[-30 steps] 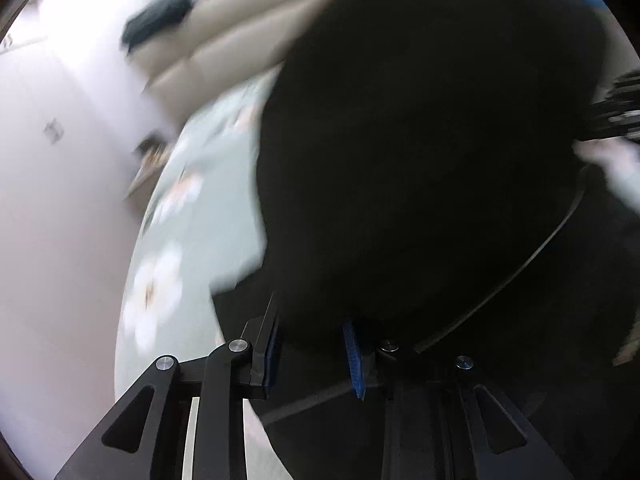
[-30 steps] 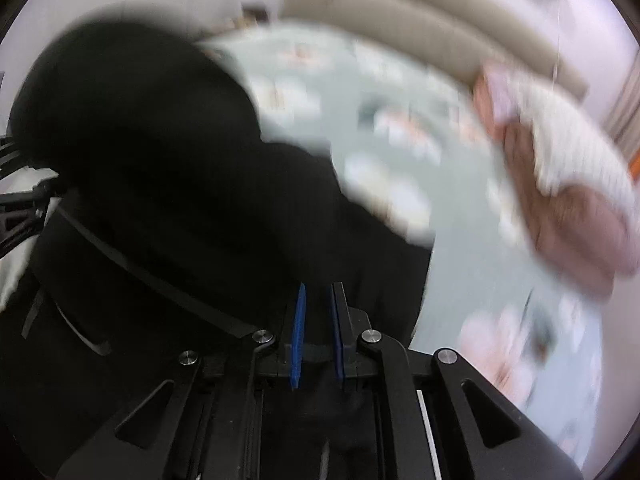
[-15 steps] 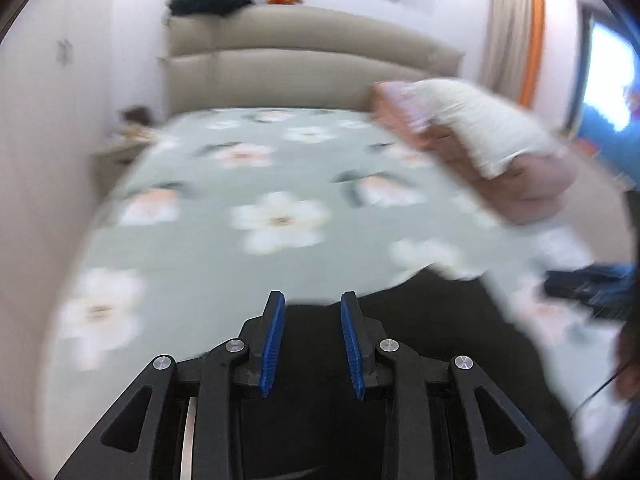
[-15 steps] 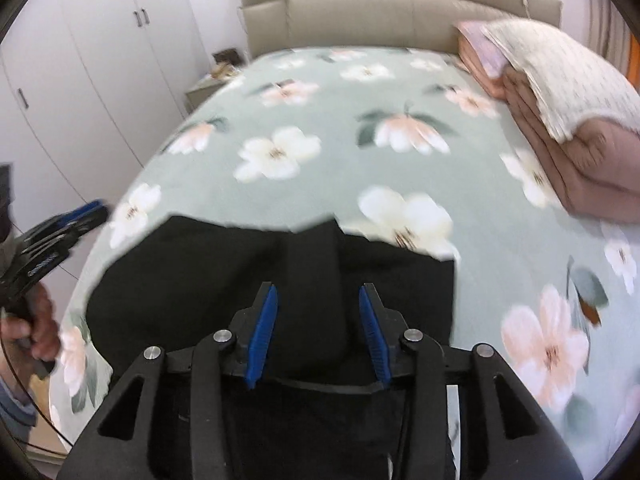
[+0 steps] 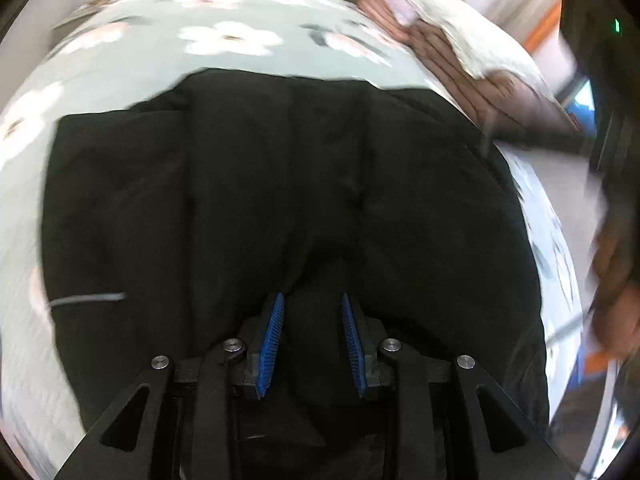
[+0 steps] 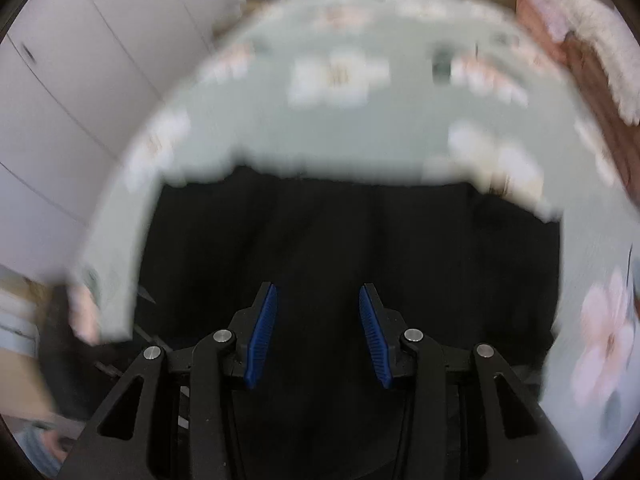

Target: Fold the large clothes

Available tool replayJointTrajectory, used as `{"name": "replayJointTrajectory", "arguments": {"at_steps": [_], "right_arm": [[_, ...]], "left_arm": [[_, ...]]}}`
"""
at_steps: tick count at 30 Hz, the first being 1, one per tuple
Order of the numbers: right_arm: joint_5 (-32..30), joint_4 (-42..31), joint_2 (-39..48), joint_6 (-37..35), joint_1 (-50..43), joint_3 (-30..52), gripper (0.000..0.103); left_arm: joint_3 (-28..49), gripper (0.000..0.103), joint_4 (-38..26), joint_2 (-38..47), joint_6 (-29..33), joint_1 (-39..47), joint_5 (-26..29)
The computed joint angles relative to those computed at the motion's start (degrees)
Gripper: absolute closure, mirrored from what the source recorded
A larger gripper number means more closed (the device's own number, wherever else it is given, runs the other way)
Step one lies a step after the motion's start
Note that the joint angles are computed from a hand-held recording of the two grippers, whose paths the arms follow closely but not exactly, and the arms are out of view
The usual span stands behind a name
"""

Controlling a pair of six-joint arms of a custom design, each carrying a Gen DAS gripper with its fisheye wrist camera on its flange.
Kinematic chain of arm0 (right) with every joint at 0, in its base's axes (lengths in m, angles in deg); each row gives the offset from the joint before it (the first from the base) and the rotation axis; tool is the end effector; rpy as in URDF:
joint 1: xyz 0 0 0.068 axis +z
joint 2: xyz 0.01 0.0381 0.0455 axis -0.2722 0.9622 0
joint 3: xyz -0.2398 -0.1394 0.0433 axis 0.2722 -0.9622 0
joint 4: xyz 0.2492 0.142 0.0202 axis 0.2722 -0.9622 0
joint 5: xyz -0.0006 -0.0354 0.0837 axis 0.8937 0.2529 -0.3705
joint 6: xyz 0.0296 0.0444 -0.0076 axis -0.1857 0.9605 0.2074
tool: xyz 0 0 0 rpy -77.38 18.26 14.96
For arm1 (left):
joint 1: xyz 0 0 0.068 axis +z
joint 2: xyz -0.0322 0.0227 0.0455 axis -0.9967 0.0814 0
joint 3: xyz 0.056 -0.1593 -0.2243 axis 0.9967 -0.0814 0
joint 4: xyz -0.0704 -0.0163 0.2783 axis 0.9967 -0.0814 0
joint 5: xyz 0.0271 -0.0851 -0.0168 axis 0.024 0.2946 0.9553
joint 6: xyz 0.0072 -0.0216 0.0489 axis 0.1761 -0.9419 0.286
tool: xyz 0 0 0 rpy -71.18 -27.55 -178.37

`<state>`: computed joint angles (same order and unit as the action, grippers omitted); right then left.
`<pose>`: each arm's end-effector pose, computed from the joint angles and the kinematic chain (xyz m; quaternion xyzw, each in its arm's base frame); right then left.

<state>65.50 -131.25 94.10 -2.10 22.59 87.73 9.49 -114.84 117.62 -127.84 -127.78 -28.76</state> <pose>0.3089 0.2538 0.2658 -0.3839 0.9006 0.1455 0.1430 0.1668 -0.1406 0.1943 -0.1960 0.9392 -0.1296 0.2503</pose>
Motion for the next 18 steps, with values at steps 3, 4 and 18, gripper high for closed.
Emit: {"name": "replayJointTrajectory", "arguments": {"at_steps": [3,4,18], "right_arm": [[6.2,8.4,-6.0,-1.6,0.6,-17.1,0.059],[5.0,10.1,-7.3,-1.4,-0.4,-20.2,0.059],[-1.1,5.6,-20.2,-1.0,1.9,-23.8,0.049]], "left_arm": [[-3.5,0.080,-0.6,-5.3,-1.0,2.2,1.5],[-5.3,0.082,0.9,-7.1,-0.3,3.9,4.2],[0.8,0.068,-11.0,-8.9,-6.3,-4.8,0.8]]}}
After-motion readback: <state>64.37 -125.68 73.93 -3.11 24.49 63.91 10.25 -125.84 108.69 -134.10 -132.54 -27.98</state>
